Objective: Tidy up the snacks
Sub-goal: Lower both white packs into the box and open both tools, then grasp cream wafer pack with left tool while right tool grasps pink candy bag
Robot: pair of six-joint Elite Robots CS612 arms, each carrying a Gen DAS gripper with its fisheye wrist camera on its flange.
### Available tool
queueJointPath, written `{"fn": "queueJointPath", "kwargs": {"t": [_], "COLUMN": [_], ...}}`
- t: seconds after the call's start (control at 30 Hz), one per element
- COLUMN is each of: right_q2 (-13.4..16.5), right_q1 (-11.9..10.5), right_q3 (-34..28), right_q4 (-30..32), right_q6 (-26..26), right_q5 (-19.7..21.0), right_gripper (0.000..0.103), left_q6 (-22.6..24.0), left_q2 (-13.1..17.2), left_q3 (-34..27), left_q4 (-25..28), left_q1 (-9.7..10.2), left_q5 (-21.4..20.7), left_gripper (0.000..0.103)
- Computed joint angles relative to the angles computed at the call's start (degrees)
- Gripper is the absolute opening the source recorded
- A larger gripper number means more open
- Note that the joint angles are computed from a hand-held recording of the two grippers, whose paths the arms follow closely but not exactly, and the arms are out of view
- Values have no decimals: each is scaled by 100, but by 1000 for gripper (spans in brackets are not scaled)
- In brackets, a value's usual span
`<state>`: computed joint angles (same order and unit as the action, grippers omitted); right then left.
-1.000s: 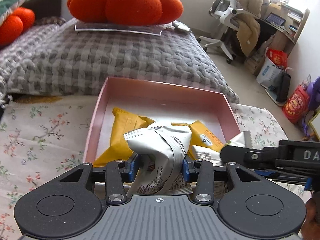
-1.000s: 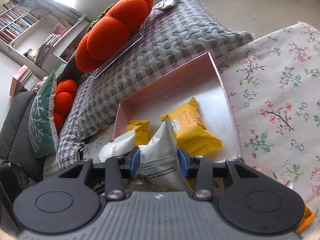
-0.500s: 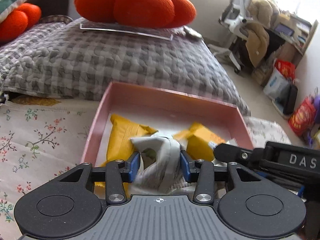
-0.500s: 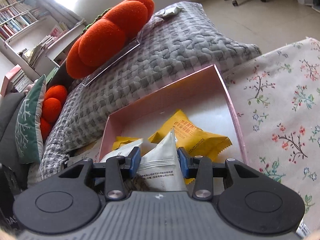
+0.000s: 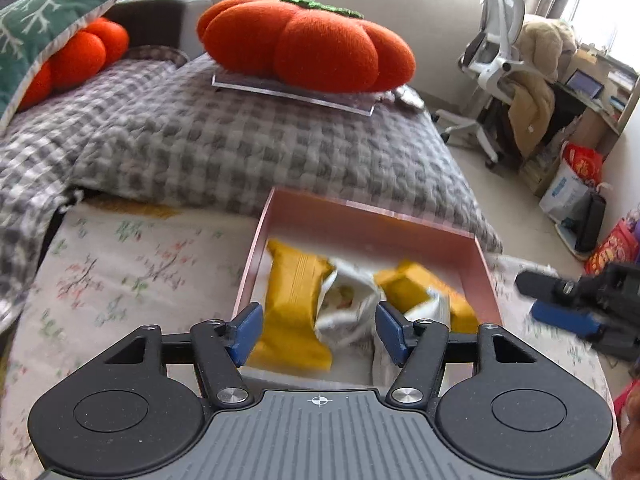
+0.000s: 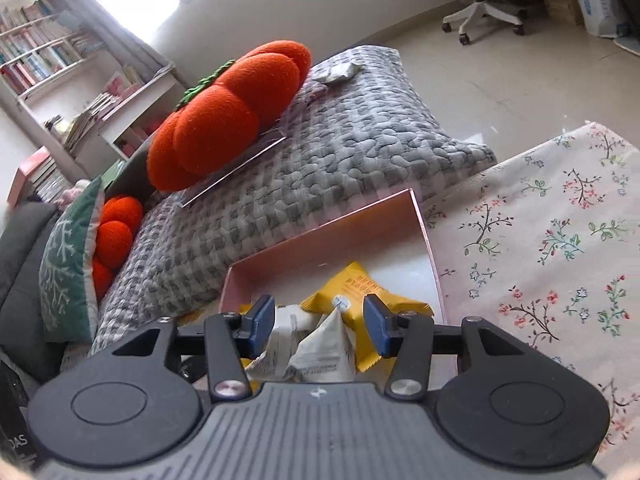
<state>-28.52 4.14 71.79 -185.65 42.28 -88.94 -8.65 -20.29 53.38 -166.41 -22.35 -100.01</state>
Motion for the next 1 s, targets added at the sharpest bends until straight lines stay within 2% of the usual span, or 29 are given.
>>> {"fn": "queueJointPath", "kwargs": {"t": [0.13,0.23,0.27,0.33,0.4,0.5,0.6,0.67,0.73,0.83,0.93,1.0], "right_q2": [-182,-314,-369,-461,-555,-677,-766,-815,-842,-843,-805,-784], "right_q1": [143,239,255,254,257,318,390,422,404,316,306,283], "right_q3": [158,301,391,545,724,908,1054,1138,1185,1166,1122,1116], "right_q4": [77,249,266,291,218,208,313,473,706,1073,1200,1247], "right_q6": [-782,-1267,-1331,-1318,-1299,-1423,-1609,-1648,-1515,-1237,-994,-880], "right_q5": [-481,-721,-703,-607,-587,-939,-1328,-1443,-1279,-824,-962,-909], "right_gripper": [60,76,82,86,95,100,102,103,103,102,102,102], "left_q6": [331,545,574,635,702,900,1029,1145,1247,1205,1078,1035], "left_q2": [-302,-489,-533,-632,-735,-868,-922,-903,-884,-864,-812,-777], "left_q3": [543,888,967,1146,1351,1644,1801,1795,1773,1737,1643,1577], "left_q4": [-73,-46,-36,-46,-124,-186,-206,-152,-34,17,146,306], "left_q1": [-6,-23,-24,-17,-16,-28,-43,-61,-70,-53,-33,-36], "left_q5": [-14,35,29,-33,-60,-27,103,208,253,200,178,239], "left_gripper": [63,63,63,63,63,63,63,63,63,64,64,63]}}
